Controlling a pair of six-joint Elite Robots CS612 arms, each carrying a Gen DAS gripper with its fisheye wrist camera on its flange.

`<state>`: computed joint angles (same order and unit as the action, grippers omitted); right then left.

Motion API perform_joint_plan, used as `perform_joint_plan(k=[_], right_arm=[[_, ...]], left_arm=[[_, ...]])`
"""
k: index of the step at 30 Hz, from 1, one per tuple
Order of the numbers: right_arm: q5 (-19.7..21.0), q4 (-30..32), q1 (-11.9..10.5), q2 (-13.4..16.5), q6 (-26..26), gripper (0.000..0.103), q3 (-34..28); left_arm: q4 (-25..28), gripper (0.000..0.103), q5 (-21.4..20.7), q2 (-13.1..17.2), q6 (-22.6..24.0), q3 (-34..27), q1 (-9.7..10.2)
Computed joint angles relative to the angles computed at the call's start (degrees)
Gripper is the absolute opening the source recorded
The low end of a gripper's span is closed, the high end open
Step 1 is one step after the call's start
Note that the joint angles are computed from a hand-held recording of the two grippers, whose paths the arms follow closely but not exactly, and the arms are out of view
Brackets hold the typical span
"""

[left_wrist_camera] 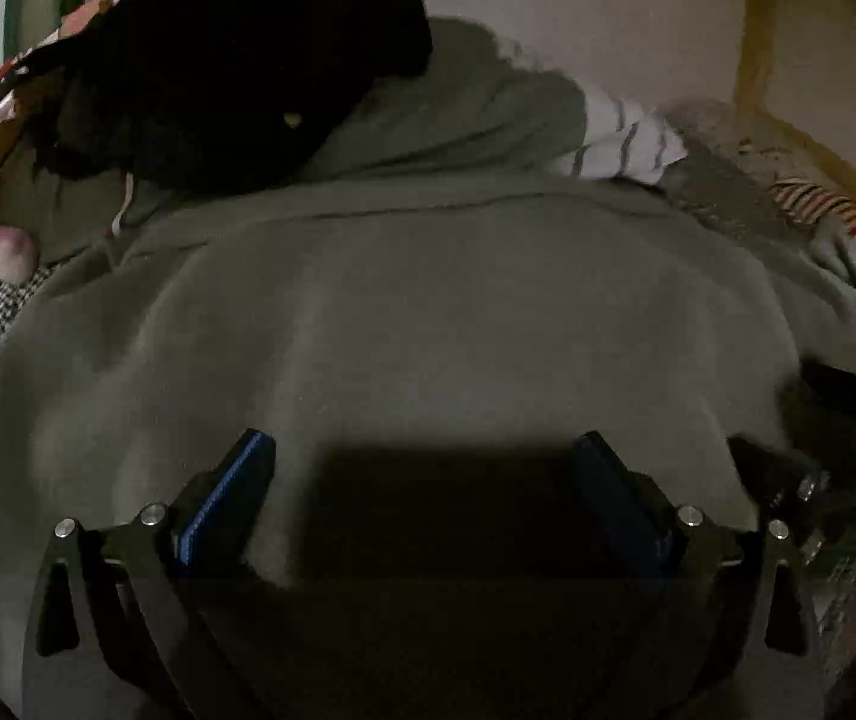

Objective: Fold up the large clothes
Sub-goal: 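Press both open grippers down on the folded hoodie's top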

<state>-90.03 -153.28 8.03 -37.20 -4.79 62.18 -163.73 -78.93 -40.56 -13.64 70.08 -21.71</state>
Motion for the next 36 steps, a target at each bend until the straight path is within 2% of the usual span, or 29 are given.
perform_joint_plan(k=[2, 3, 4, 5, 6, 7, 8, 9, 10, 12, 14, 16, 17, 18, 21, 22, 23, 24, 25, 26, 27, 29, 30, 31, 33, 35, 36], right_arm=[[3.5, -0.1, -1.8, -1.4, -0.8, 0.099, 2.4], [3.5, -0.1, -2.1, -1.5, -1.6, 0.099, 2.5], [4.3, 0.2, -2.7, -1.9, -2.4, 0.099, 3.0], [4.6, 0.6, -3.2, -2.4, -2.4, 0.099, 3.4], [2.5, 0.3, -3.3, -2.7, -1.7, 0.099, 3.4], [-1.0, -1.5, -3.4, -3.4, 1.0, 0.099, 4.3], [-4.3, -3.5, -2.8, -4.6, 3.5, 0.1, 6.3], [-7.1, -5.1, -2.7, -5.2, 5.3, 0.099, 7.1], [-7.5, -7.3, -2.8, -5.8, 6.3, 0.099, 8.2], [-2.4, -10.3, -2.2, -6.6, 8.1, 0.099, 9.7], [-1.3, -10.3, -0.6, -5.4, 3.7, 0.1, 8.5], [-2.2, -7.3, 1.5, -3.1, -1.1, 0.099, 5.9], [-4.5, -7.2, 2.2, -2.3, -2.0, 0.099, 5.3], [-5.6, -9.5, 2.4, -1.7, -3.0, 0.099, 5.5], [-2.3, -8.5, 0.8, -2.7, -1.0, 0.099, 6.8], [-2.3, -8.6, 0.0, -3.2, -0.1, 0.099, 7.6], [-4.3, -9.1, -0.4, -3.4, -0.2, 0.099, 8.0], [-3.9, -10.2, -1.1, -4.1, 0.1, 0.099, 9.3], [-1.0, -9.6, -2.1, -4.5, 2.0, 0.099, 9.8], [-0.1, -8.8, -2.5, -4.8, 3.6, 0.099, 9.9], [-1.5, -9.7, -2.2, -5.0, 3.8, 0.1, 9.9], [-7.7, -13.3, -0.7, -4.8, 4.2, 0.1, 9.8], [-7.9, -15.5, -0.2, -4.7, 4.1, 0.1, 9.9], [-5.8, -16.3, 0.1, -4.3, 3.8, 0.1, 9.5], [-3.1, -13.1, 1.2, -2.8, 1.0, 0.1, 7.0], [-4.5, -9.7, 2.3, -1.1, -2.5, 0.099, 4.6], [-5.0, -10.3, 2.3, -0.7, -3.1, 0.099, 4.5]], left_arm=[[0.5, 0.097, -1.0, -1.0, 0.9, 1.2, 0.45], [0.5, 0.096, -2.8, -1.6, 1.5, 2.0, 1.02], [0.4, 0.091, -5.0, -2.4, 1.6, 2.9, 1.64], [0.3, 0.084, -5.0, -3.1, 1.1, 3.7, 1.77], [0.1, 0.084, -2.6, -4.2, -0.5, 5.0, 1.8], [-0.1, 0.091, 2.2, -5.3, -2.8, 6.2, 1.65], [-2.0, 0.097, 6.4, -6.3, -5.1, 7.9, 1.43], [-5.1, 0.097, 8.2, -7.3, -6.8, 9.8, 1.57], [-5.8, 0.098, 9.5, -7.7, -7.2, 10.7, 1.64], [-3.5, 0.098, 10.6, -6.9, -6.7, 9.9, 1.56], [0.8, 0.098, 11.8, -5.6, -5.8, 8.4, 1.13], [-0.3, 0.098, 15.2, -4.5, -3.4, 8.6, 0.25], [-1.4, 0.098, 15.8, -4.7, -3.0, 9.3, 0.11], [-1.6, 0.098, 15.4, -4.7, -3.3, 9.2, 0.23], [-1.7, 0.099, 13.0, -4.7, -4.2, 9.0, 0.86], [-2.2, 0.099, 12.7, -4.7, -4.5, 9.1, 0.92], [-2.5, 0.099, 12.6, -4.6, -4.4, 9.2, 1.0], [-2.7, 0.099, 12.9, -4.6, -4.2, 9.2, 0.88], [-2.7, 0.099, 12.9, -4.6, -4.3, 9.2, 0.87], [-2.7, 0.099, 12.8, -4.6, -4.3, 9.3, 0.88], [-2.7, 0.099, 12.9, -4.6, -4.3, 9.3, 0.81], [-2.4, 0.099, 12.8, -4.7, -4.6, 9.3, 0.73], [-2.3, 0.099, 12.5, -4.5, -4.5, 8.9, 1.03], [-2.3, 0.099, 12.7, -4.5, -4.4, 8.9, 0.99], [-2.3, 0.099, 12.7, -4.4, -4.4, 8.9, 1.06], [-2.4, 0.099, 12.2, -4.5, -4.3, 9.0, 1.17], [-2.3, 0.099, 12.0, -4.6, -4.4, 9.0, 1.16]])
